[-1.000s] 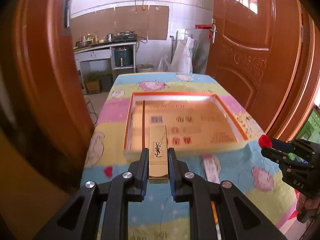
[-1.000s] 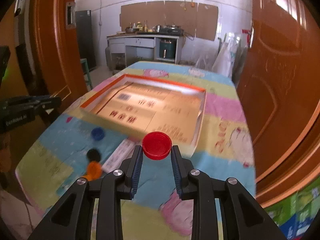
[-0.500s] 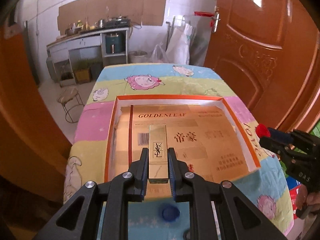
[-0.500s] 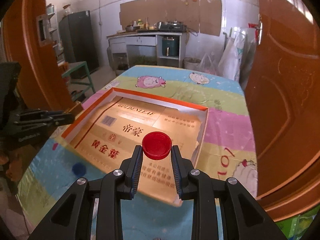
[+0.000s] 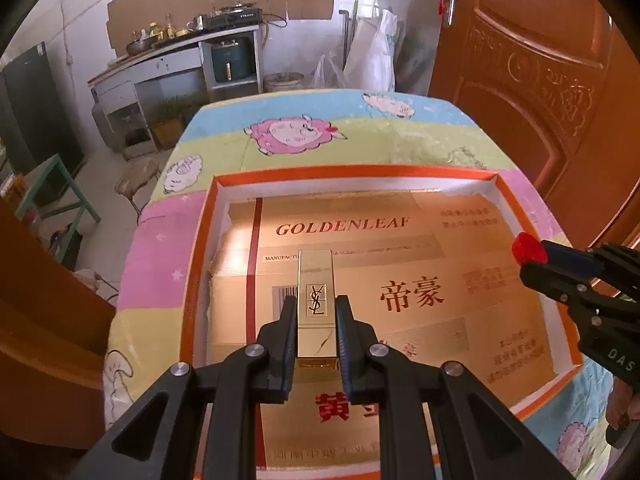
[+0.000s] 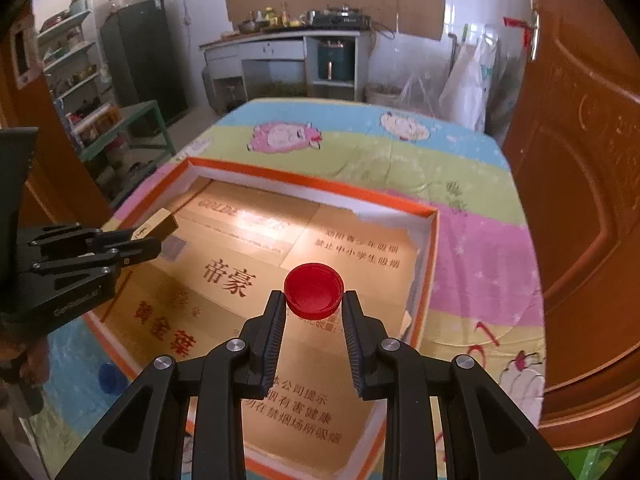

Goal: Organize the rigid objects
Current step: 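Carry the gold lipstick and red cap into the box lid and release both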

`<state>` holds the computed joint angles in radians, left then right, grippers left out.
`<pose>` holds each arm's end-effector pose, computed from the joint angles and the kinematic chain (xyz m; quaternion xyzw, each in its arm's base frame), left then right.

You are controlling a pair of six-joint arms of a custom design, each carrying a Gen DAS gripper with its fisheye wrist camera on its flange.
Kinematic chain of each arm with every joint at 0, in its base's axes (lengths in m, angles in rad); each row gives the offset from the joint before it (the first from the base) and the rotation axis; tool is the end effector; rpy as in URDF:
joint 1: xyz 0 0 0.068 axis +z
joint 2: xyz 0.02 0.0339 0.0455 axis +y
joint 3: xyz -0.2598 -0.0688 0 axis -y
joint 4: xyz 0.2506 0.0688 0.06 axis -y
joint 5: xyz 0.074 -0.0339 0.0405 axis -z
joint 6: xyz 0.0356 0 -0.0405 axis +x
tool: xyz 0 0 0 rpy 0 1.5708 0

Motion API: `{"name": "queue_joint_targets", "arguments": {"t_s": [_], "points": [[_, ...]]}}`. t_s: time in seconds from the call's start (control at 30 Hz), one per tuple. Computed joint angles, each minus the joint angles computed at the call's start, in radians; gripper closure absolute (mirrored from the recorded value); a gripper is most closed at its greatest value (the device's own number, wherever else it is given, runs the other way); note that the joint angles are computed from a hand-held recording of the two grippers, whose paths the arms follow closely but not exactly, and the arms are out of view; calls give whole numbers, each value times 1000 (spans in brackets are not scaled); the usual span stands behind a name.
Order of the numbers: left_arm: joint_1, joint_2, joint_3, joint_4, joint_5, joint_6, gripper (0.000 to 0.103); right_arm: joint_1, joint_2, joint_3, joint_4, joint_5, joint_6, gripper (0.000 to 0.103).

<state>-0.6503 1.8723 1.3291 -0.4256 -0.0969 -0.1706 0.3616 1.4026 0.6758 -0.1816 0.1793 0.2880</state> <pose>0.3242 -0.2423 0.1932 0.2127 0.9300 -0.0757 0.2900 0.2554 0.0898 0.1620 -0.0056 0.9423 0.0231 0.3340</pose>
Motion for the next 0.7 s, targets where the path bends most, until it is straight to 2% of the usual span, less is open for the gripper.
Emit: {"name": "queue_joint_targets", "arguments": {"t_s": [0.17, 0.47, 0.7], "points": [[20, 40, 13, 6, 31, 4, 85, -17, 78, 5, 52, -29, -4, 74], [30, 67, -2, 52, 56, 9, 85, -7, 145, 15, 73, -29, -4, 74], [9, 62, -43, 116, 13, 57, 84, -8, 189, 15, 98, -20, -14, 72]]}}
